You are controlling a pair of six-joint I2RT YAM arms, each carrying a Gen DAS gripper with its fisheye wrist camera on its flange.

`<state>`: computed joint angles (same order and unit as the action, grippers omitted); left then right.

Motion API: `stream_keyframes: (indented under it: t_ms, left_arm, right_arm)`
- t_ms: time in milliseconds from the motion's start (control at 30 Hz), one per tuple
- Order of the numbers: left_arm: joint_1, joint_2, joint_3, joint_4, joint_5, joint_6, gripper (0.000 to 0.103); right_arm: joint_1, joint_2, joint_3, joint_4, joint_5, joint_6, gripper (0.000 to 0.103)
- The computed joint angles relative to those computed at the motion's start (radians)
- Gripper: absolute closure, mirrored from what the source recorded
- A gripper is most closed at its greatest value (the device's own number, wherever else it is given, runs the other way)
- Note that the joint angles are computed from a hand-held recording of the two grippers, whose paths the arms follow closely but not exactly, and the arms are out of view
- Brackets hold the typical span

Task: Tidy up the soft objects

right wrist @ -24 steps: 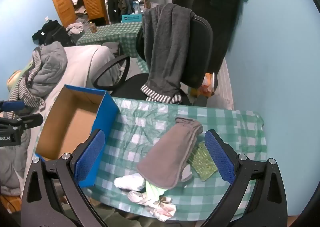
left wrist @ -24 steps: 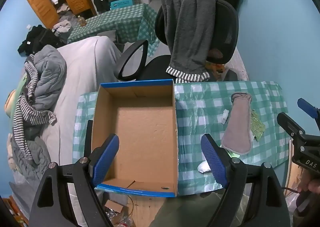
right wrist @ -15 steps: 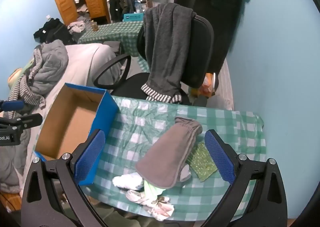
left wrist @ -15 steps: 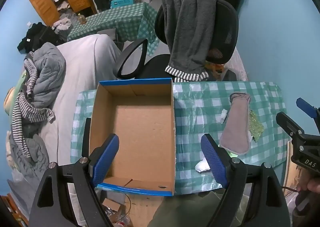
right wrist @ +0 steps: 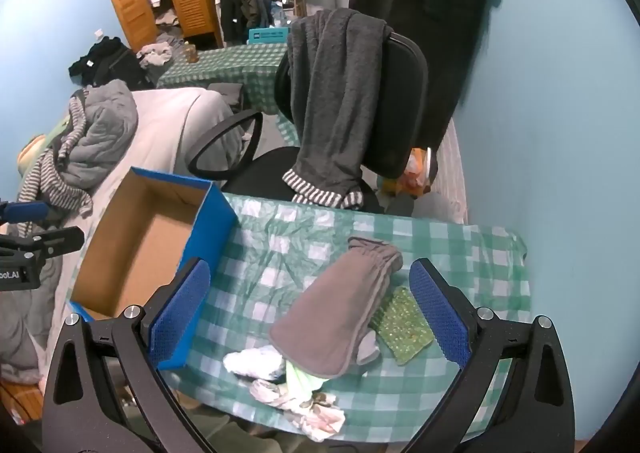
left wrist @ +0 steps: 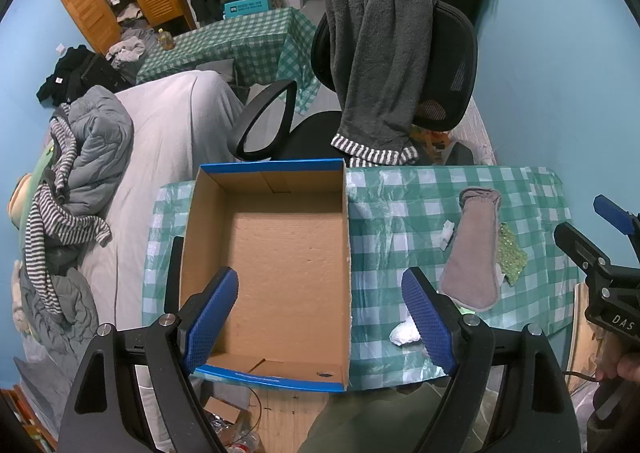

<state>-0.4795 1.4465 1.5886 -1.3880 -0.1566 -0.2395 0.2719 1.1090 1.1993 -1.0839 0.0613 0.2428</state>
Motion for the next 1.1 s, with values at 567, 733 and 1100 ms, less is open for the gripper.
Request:
stream_keyframes:
  t_ms: [567, 733, 1100]
  left_arm:
    - [-0.003, -0.006, -0.006, -0.001, 0.001, -0.002, 0.018]
    - [-0.012, -0.013, -0.014, -0.001, -0.002, -0.009, 0.018]
    - [-0.011, -0.009, -0.01, -0.003, -0.003, -0.01, 0.018]
  right_arm:
    - [-0.001, -0.004, 0.008, -0.007, 0.001, 0.0, 0.004]
    - [-0.002, -0.006, 0.008, -0.009, 0.001, -0.002, 0.004]
    - [-0.005, -0.007, 0.014, -0.017, -0.001, -0.003, 0.004]
